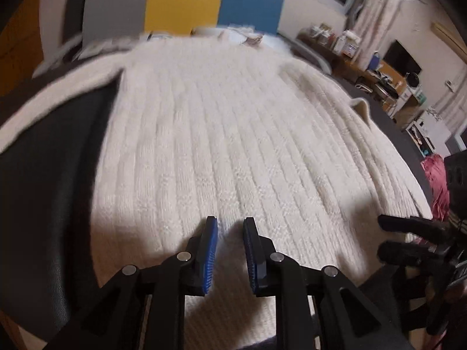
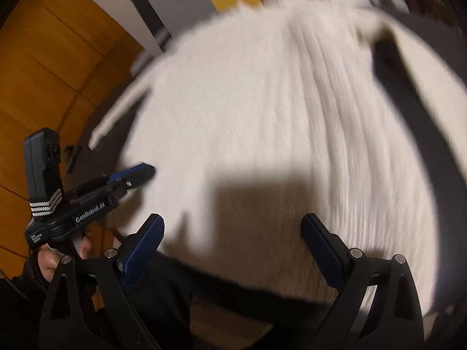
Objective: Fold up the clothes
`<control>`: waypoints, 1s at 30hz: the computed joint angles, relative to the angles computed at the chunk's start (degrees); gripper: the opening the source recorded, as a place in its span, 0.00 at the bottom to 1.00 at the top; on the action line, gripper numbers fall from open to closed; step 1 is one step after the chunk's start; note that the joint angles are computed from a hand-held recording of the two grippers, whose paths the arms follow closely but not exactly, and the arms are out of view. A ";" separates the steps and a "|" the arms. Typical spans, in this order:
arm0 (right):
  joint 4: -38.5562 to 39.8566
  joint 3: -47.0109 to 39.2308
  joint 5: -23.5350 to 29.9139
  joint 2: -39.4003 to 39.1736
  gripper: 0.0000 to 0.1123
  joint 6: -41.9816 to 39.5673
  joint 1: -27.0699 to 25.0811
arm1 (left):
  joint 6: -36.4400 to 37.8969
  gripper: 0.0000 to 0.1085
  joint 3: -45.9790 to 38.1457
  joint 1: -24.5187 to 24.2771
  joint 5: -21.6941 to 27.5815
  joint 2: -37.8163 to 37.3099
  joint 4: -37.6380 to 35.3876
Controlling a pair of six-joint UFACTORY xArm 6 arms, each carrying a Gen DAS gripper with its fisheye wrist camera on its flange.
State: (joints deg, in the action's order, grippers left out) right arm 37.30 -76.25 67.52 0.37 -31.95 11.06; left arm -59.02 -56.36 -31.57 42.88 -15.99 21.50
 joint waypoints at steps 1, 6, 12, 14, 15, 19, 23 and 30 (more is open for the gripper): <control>1.89 2.17 -2.38 -1.45 0.87 -1.87 0.03 | 0.40 0.18 -0.11 0.27 0.04 0.07 -0.63; 5.17 0.67 1.10 -0.56 0.87 -1.96 -1.81 | 1.29 0.18 -3.33 0.58 3.80 1.21 -2.11; 15.22 -1.39 8.95 -1.26 0.87 -5.12 -12.42 | 2.18 0.18 -5.09 -1.55 5.94 1.24 -0.18; 15.29 -1.85 8.32 -2.02 0.87 -4.94 -15.55 | 2.72 0.18 -6.26 -1.58 5.89 2.37 -0.84; 14.49 -2.27 6.74 -2.42 0.87 -4.40 -16.88 | 3.08 0.18 -6.92 -1.56 5.95 2.94 -1.19; 3.34 -5.48 -4.87 -1.72 0.87 0.64 -19.35 | 5.68 0.18 -10.62 -1.54 4.43 6.84 -3.90; -10.39 -9.93 -12.22 2.71 0.87 7.54 -19.76 | 8.84 0.18 -16.48 -2.51 3.61 12.46 -4.57; -10.98 -22.48 -7.01 13.77 0.30 6.47 -22.42 | 11.89 0.18 -22.88 -3.34 4.61 18.79 -5.99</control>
